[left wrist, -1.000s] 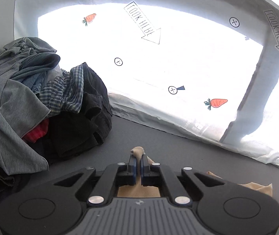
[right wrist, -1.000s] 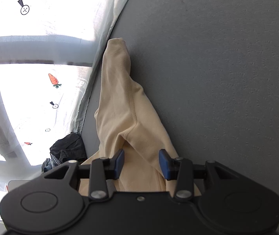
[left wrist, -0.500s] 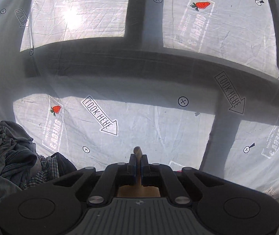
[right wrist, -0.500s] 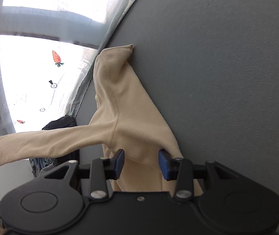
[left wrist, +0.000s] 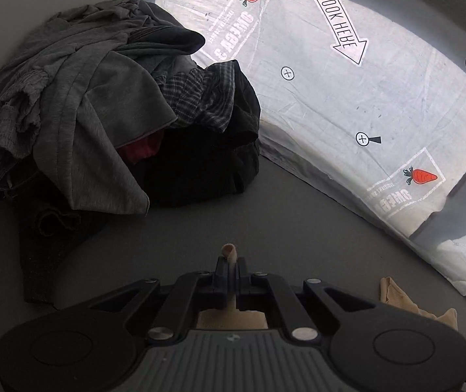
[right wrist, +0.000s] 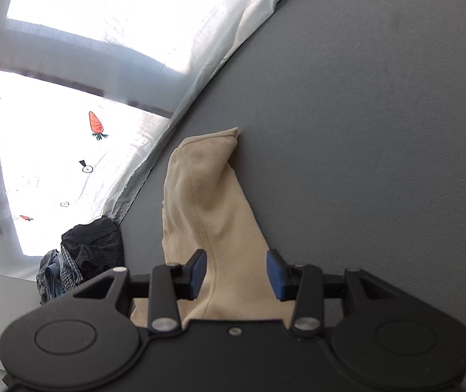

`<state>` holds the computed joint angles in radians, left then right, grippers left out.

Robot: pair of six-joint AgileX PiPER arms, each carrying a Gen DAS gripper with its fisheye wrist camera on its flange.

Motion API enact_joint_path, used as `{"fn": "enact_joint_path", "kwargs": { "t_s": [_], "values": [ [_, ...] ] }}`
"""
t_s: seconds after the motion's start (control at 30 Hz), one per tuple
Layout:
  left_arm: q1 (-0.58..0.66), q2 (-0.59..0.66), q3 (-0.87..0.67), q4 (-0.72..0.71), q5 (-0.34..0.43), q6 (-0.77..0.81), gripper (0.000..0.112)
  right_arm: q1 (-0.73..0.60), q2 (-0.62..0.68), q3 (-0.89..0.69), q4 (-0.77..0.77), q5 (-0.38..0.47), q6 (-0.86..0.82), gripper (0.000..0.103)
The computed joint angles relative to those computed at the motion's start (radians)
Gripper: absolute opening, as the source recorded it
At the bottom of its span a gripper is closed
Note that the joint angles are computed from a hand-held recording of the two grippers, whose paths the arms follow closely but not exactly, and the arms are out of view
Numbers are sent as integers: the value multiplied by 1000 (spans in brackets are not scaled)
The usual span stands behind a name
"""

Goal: Fold clothes

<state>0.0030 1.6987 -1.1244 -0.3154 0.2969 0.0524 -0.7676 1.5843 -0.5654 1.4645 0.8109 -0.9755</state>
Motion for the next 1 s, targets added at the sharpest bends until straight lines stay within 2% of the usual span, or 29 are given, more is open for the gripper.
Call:
{"fn": "enact_joint_path", "kwargs": {
  "t_s": [0.13, 0.3, 0.33, 0.37, 0.4, 0.53, 0.67, 0.73, 0.8, 0.83, 0.87, 0.9, 0.93, 1.0],
  "values": [
    [-1, 56, -22, 49, 5, -62, 4, 86, 80, -108, 39, -57, 8, 48],
    [0, 122, -70, 98, 24, -125, 4, 167, 193, -250, 44, -98, 69, 46],
    [0, 131, -78, 99, 27, -127, 4, 179, 212, -276, 33, -104, 84, 36],
    [1, 140, -86, 99, 29, -128, 4, 195, 226, -306, 3, -121, 111, 10],
    [2, 146, -93, 96, 33, -126, 4, 211, 241, -336, -29, -136, 139, 5],
    [0, 146, -105, 95, 20, -120, 4, 239, 243, -376, -14, -202, 94, 5],
    [-6, 125, -116, 128, -1, -148, 4, 197, 259, -394, 19, -193, 112, 5],
    [-10, 137, -132, 183, -1, -198, 4, 187, 280, -410, -43, -190, 170, 6],
    [-11, 166, -155, 271, 8, -283, 4, 179, 290, -415, -84, -184, 215, 18],
    [-5, 179, -163, 269, 17, -292, 4, 174, 281, -405, -86, -182, 216, 32],
    [5, 185, -163, 227, 21, -267, 4, 166, 256, -379, -64, -183, 189, 40],
    [16, 191, -162, 181, 23, -238, 4, 157, 230, -354, -43, -183, 163, 40],
    [24, 190, -154, 119, 21, -194, 4, 149, 205, -330, -23, -183, 138, 40],
    [27, 179, -137, 56, 17, -147, 4, 129, 137, -256, -2, -166, 83, 33]
  ]
}}
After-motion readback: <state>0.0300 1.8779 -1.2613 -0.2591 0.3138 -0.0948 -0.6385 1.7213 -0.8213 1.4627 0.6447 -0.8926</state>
